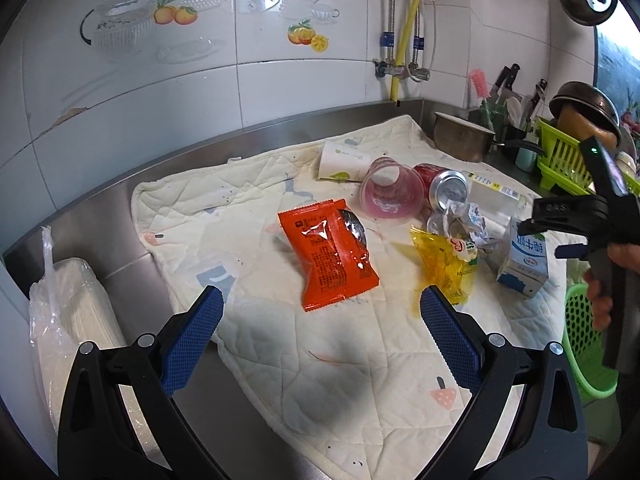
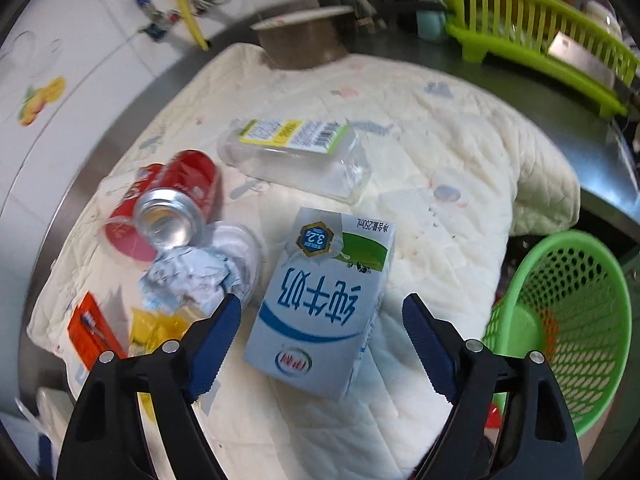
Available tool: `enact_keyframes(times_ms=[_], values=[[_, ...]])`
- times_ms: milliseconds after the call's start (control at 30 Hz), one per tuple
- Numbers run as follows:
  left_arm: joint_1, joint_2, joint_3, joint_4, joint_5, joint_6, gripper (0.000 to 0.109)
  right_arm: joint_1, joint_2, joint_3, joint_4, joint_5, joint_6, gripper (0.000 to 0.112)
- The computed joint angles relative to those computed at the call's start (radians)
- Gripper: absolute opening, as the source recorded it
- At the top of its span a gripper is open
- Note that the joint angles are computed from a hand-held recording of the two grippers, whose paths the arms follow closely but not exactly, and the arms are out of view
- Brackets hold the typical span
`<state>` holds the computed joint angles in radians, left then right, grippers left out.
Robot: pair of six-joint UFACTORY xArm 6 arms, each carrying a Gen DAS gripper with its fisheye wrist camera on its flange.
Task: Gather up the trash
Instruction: 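Reach the right tool to the white milk carton and grasp it, then drop the milk carton into the basket with right tool while left grasps chip bag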
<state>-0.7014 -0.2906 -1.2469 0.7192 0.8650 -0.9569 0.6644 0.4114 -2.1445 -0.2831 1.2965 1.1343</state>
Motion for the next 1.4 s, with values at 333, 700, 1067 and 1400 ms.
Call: enact_keyframes(times_ms=[333,700,1067,1400], values=[[0.022,0.031,-0.010,-0.090,-0.058,0.070,0.091,-0.043,0.125,-0.157,0.089,0.085,-0.001,0.071],[0.010,0.149,-0.095,-0.275,-0.160,0.278,0.083,-0.055,-0.100,0.200,0.121,-0.138,0.000,0.068],[0.014,0.395,-0.317,-0.489,-0.152,0.470,0.075,-0.033,-0.290,0.457,0.106,-0.324,-0.048,0.067],[0.046,0.479,-0.374,-0.658,-0.131,0.546,0.030,0.001,-0.457,0.646,-0.018,-0.421,0.007,0.067]])
